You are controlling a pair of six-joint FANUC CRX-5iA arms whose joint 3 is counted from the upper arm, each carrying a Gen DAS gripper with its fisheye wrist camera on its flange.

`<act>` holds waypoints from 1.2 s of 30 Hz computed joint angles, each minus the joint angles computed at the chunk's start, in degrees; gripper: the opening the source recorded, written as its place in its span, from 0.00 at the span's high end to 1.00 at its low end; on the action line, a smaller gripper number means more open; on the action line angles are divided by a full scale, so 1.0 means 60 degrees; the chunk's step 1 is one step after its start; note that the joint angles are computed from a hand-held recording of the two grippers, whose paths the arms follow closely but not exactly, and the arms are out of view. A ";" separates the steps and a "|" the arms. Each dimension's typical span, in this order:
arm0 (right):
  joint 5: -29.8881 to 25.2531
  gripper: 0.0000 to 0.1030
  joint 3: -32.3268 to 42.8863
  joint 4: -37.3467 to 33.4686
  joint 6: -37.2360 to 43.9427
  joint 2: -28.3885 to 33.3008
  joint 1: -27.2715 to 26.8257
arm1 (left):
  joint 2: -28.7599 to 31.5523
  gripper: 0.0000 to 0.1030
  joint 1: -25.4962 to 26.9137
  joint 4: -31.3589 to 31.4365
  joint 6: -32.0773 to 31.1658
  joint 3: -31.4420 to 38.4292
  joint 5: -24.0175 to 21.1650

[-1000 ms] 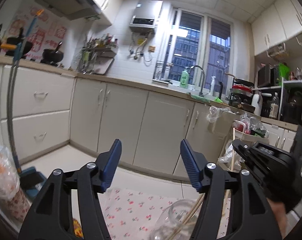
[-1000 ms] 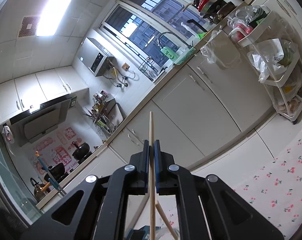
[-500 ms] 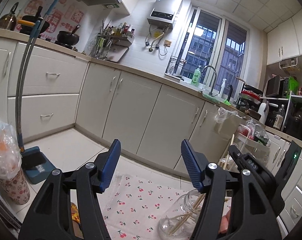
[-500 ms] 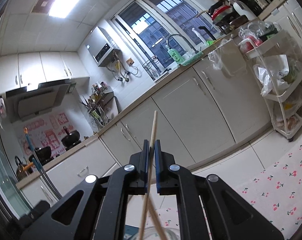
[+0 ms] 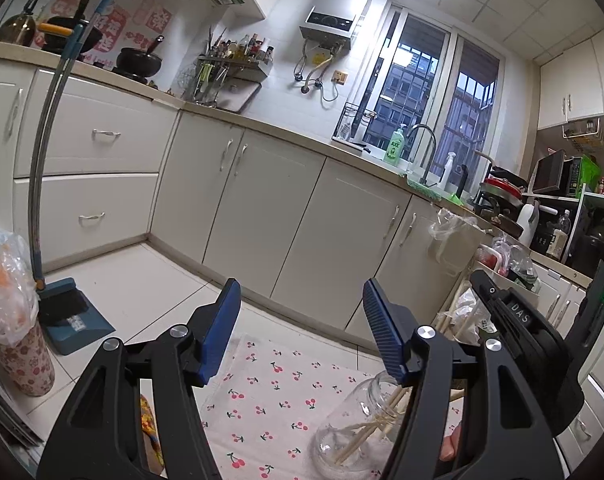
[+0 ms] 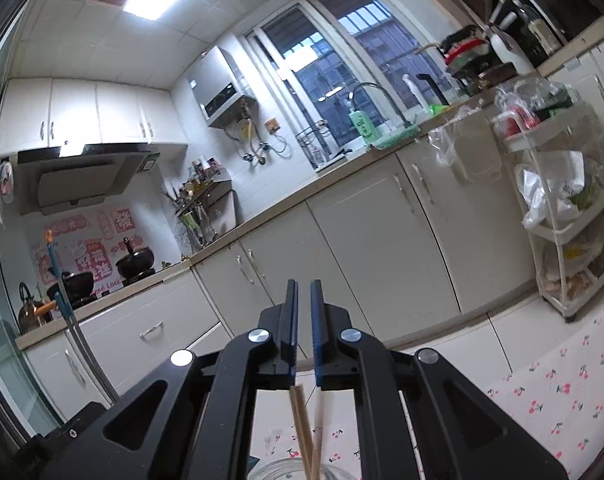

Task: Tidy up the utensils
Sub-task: 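Raise the left tool's stick and lower it into the jar while the right tool holds its stick, then grasp another wooden stick from the pile with the left tool while the right tool grasps one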

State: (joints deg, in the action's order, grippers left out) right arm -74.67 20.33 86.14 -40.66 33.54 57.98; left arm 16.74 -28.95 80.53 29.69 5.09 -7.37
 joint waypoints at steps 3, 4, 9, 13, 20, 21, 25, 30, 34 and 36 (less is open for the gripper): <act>0.0150 0.92 -0.0097 -0.0089 0.0071 -0.0052 0.0081 | 0.0036 0.41 0.0252 -0.0926 0.0998 0.0084 -0.0302; 0.0163 0.92 -0.0117 -0.0113 0.0086 -0.0056 0.0104 | 0.0039 0.41 0.0316 -0.1179 0.1260 0.0112 -0.0377; 0.0391 0.92 -0.0673 -0.0502 0.0019 -0.0520 0.0417 | -0.0025 0.41 0.0405 -0.1483 0.1479 0.0082 -0.0483; 0.0226 0.85 -0.1364 -0.1628 -0.0285 -0.1290 0.0966 | -0.0220 0.38 0.0913 -0.3505 0.3154 0.0179 -0.1450; -0.0687 0.76 -0.1331 -0.6045 0.0804 -0.2080 0.2368 | 0.0155 0.27 0.1482 -0.7491 0.5762 0.1789 -0.5872; -0.0774 0.75 -0.1258 -0.6685 0.0938 -0.2124 0.2511 | 0.0296 0.27 0.1417 -0.7942 0.5970 0.2059 -0.6452; -0.0717 0.70 -0.1415 -0.7552 0.0806 -0.2310 0.2809 | 0.1031 0.27 0.0926 -0.9107 0.6367 0.3170 -0.8407; -0.0766 0.60 -0.1627 -0.7585 0.0517 -0.2473 0.3005 | 0.1406 0.27 0.0308 -1.0171 0.6822 0.3796 -0.8683; -0.0559 0.59 -0.1567 -0.7665 0.0656 -0.2440 0.3068 | 0.1805 0.28 -0.0034 -1.1041 0.7416 0.4547 -0.9120; -0.0427 0.57 -0.1681 -0.7682 0.0579 -0.2471 0.3091 | 0.1891 0.28 -0.0122 -1.1201 0.7470 0.4659 -0.9147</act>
